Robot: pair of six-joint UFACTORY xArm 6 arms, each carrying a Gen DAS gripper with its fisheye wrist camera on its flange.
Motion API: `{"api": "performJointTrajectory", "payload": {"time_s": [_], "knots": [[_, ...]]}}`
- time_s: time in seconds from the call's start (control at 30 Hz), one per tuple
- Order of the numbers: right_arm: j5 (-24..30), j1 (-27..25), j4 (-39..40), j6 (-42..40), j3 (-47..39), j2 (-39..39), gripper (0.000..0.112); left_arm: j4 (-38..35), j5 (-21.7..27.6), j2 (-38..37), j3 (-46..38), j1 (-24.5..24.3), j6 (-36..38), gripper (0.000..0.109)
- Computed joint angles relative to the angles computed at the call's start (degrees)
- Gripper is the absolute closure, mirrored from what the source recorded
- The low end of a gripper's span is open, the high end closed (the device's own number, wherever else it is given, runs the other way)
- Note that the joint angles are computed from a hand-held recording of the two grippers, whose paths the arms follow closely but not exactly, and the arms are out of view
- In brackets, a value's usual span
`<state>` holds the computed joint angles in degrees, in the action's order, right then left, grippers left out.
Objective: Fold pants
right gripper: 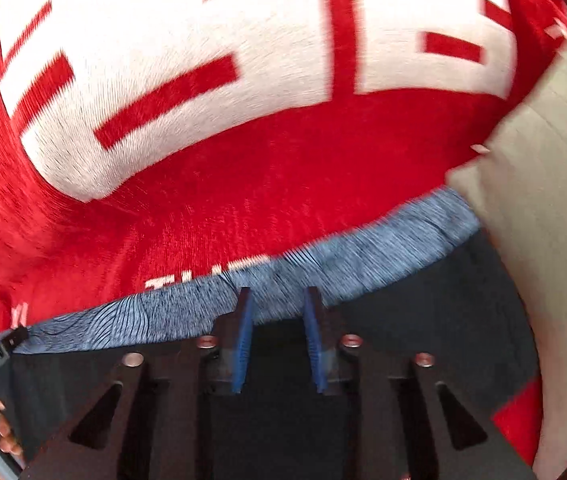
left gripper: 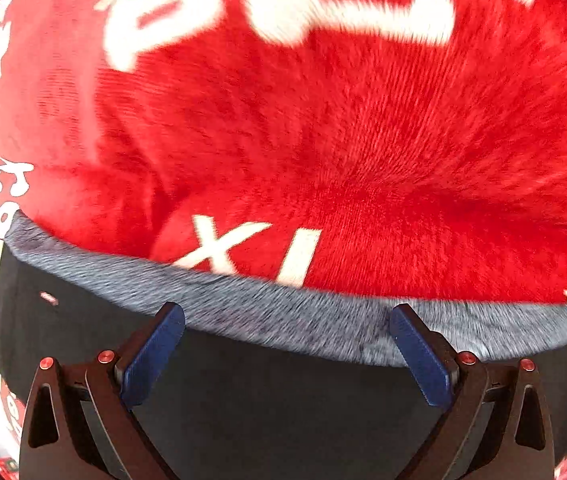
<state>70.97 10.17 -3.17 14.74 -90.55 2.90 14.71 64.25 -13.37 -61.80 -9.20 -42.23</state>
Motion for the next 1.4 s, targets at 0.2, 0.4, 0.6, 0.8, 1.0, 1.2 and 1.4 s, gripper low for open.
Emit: {"api": "performJointTrajectory", "payload": {"time_s": [0.2,0.4,0.6,0.8,1.0,1.2,1.4], "knots": [[1.74,0.51,2.36,1.59,6.93,-10.65,0.062,-2.67,4.72,-8.82,4.52,-6.83,1.65,0.006],[-0.47,8.35,-5.93,0.86,23.81,-22.23,0.060,2.04,4.39,-14.42,12.92,-18.43,-9.00,0.006],[1.92,8.16,-6.49,-1.48,25.90,-26.48,0.058,-0.01,10.14,-12.84,8.40,-19.30,-6.68,0.006],[6.72,0.90,-0.59,-0.38,24.73,-30.54,0.058,-1.31,9.09,-11.36,4.05,-23.65,-6.35,0.006],[6.91,-3.54,-1.94,2.65,22.44,-30.28,0.058,0.17,7.01,-1.42,-4.51,-27.70,-8.07,0.006],[0.68,-5.04,-7.88,-0.85,20.98,-24.49,0.058,0.62,7.36,5.19,-7.69,-27.80,-8.74,0.006],[-1.04,-8.17,-5.22,-4.35,20.24,-20.42,0.044,-2.27,2.52,3.38,-3.96,-25.61,-9.23,0.006]]}}
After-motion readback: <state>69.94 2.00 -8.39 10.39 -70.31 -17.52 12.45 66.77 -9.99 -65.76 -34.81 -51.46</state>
